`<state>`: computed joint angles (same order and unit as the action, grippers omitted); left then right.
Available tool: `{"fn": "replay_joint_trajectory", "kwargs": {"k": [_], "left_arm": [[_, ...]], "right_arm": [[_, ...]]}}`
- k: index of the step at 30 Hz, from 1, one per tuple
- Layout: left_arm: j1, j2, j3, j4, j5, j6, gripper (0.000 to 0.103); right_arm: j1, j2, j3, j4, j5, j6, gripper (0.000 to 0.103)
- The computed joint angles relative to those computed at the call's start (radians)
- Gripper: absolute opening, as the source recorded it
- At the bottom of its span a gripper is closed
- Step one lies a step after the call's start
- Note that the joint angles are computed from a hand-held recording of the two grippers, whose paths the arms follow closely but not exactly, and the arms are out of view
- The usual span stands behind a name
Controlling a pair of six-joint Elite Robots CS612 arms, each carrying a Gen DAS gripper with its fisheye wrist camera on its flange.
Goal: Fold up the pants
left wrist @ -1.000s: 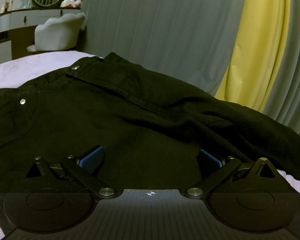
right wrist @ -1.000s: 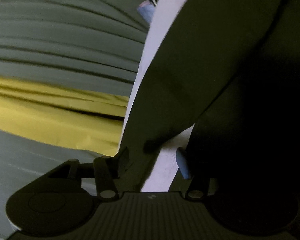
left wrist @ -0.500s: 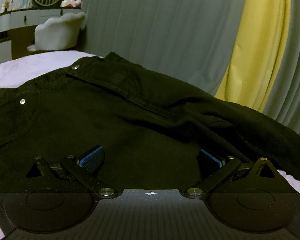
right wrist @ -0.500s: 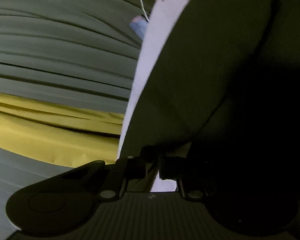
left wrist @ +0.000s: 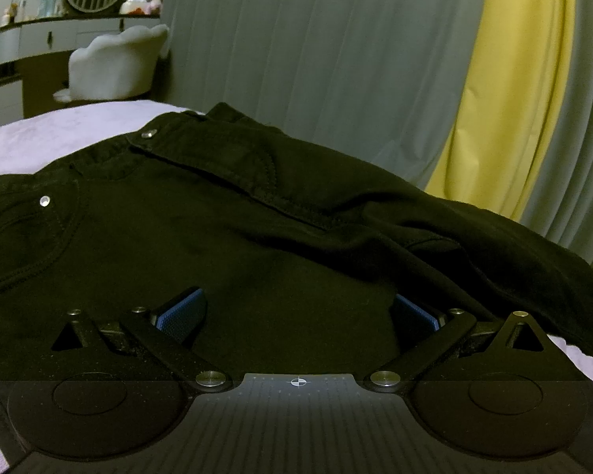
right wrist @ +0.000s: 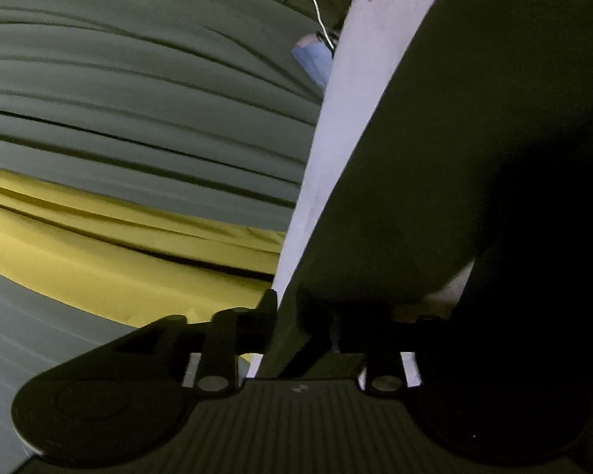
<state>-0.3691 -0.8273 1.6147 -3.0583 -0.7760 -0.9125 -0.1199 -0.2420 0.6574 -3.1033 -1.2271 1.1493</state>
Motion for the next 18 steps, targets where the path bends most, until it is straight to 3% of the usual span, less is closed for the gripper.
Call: {"fn": "replay_joint_trajectory", "kwargs": {"k": [4, 6, 7, 10, 13, 16, 18], "left_arm": [[0.0, 0.001, 0.0, -0.004, 0.0, 0.002, 0.103], [0.0, 0.001, 0.0, -0.007, 0.0, 0.003, 0.103], [0.0, 0.001, 0.001, -0.012, -0.002, 0.003, 0.103], [0.002, 0.002, 0.011, -0.058, -0.011, 0.003, 0.103], [0.011, -0.003, 0.037, -0.158, -0.051, -0.008, 0.103], [0.022, -0.026, 0.077, -0.265, -0.111, -0.076, 0.103], [0.026, -0.043, 0.1, -0.338, -0.141, -0.103, 0.103]], "right_arm": [[0.005, 0.01, -0.028, 0.043, -0.018, 0.03, 0.028], [0.006, 0.003, -0.028, 0.096, -0.027, 0.037, 0.009], [0.006, -0.003, -0.025, 0.121, -0.024, 0.025, 0.007], [0.009, -0.053, 0.028, 0.151, -0.039, -0.13, 0.004], [-0.002, -0.114, 0.137, -0.014, 0.013, -0.171, 0.004], [-0.027, -0.173, 0.25, -0.184, 0.156, -0.139, 0.003], [-0.036, -0.213, 0.327, -0.273, 0.218, -0.193, 0.003]]}}
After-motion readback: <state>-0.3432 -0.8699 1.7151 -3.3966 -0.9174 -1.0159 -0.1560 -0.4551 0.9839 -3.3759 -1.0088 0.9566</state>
